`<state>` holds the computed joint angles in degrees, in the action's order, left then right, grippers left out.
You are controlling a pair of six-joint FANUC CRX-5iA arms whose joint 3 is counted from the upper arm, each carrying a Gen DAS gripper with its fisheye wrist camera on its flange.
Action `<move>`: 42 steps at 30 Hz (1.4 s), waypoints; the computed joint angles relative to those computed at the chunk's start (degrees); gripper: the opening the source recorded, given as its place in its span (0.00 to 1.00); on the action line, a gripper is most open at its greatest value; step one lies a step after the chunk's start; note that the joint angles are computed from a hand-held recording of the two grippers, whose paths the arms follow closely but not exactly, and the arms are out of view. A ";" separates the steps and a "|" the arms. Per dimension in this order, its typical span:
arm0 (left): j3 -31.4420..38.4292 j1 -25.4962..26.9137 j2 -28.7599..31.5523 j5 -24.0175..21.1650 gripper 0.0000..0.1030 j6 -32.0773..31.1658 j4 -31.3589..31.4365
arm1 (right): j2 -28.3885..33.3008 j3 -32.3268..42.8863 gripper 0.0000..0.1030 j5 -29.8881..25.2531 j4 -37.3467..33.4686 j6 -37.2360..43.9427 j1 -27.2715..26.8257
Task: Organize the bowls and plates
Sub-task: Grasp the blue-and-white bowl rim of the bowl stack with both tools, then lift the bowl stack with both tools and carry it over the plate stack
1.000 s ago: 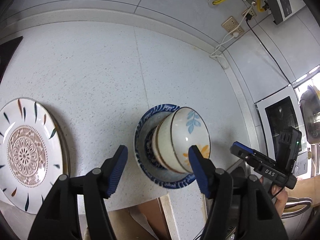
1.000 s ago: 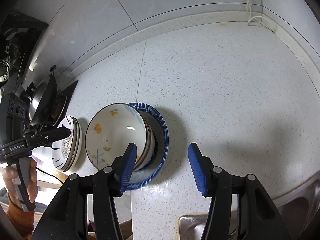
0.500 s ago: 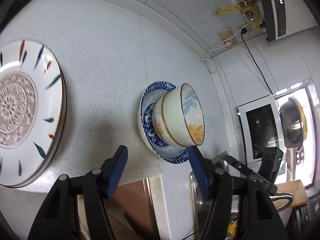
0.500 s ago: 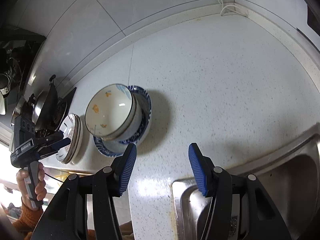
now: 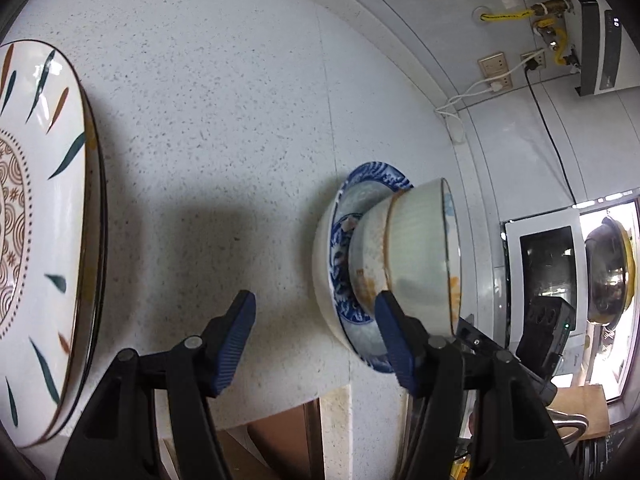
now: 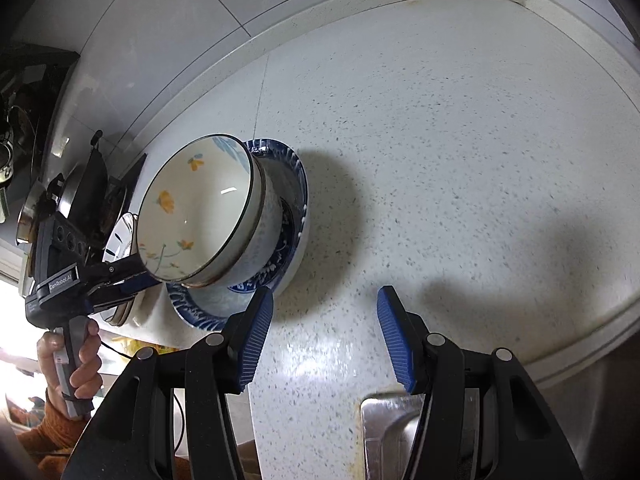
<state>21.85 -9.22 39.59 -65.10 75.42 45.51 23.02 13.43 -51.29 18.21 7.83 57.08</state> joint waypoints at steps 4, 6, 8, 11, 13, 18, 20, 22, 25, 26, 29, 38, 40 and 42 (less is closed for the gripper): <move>3.51 -0.16 2.75 -2.35 0.58 0.86 -0.45 | 1.49 2.26 0.41 -0.76 -1.69 3.09 -0.97; 5.40 -0.38 3.90 -3.42 0.58 1.74 -1.63 | 1.80 2.50 0.35 0.29 -2.50 4.16 -1.53; 6.87 -0.50 5.01 -4.31 0.54 1.81 -1.91 | 2.15 2.70 0.31 1.23 -3.33 5.19 -1.94; 8.25 -0.68 6.26 -4.76 0.54 1.74 -1.86 | 2.52 3.25 0.24 2.65 -5.60 7.49 -2.76; 9.09 -0.91 6.92 -5.08 0.54 1.51 -1.99 | 3.02 4.06 0.22 2.83 -7.04 9.33 -3.21; 9.94 -0.92 8.08 -5.21 0.49 0.94 -0.58 | 4.49 6.76 0.17 2.12 -10.57 13.75 -4.49; 11.36 -0.82 9.16 -6.32 0.47 1.17 -0.17 | 5.82 9.02 0.15 0.82 -11.79 15.76 -4.90; 12.44 -0.75 9.82 -6.90 0.45 0.90 -0.18 | 6.92 10.87 0.11 0.27 -13.77 17.88 -5.36; 14.03 -0.88 11.10 -8.24 0.31 0.78 0.04 | 8.72 13.66 0.11 -1.13 -14.73 19.36 -5.73; 14.87 -1.03 11.62 -8.78 0.26 0.87 -0.22 | 8.82 13.80 0.11 -0.93 -15.04 19.68 -5.85; 16.41 -1.39 12.69 -9.83 0.19 1.04 -0.31 | 9.13 14.37 0.11 -0.81 -15.96 20.85 -6.19; 19.53 -1.76 14.37 -10.60 0.13 1.49 -1.61 | 11.84 20.14 0.13 -4.60 -24.21 28.52 -8.55; 20.12 -1.66 14.73 -10.84 0.13 1.55 -1.65 | 13.08 22.69 0.15 -6.62 -28.18 31.16 -9.65; 20.95 -1.67 15.29 -11.14 0.14 1.61 -1.58 | 14.45 25.37 0.15 -9.23 -29.29 32.92 -10.05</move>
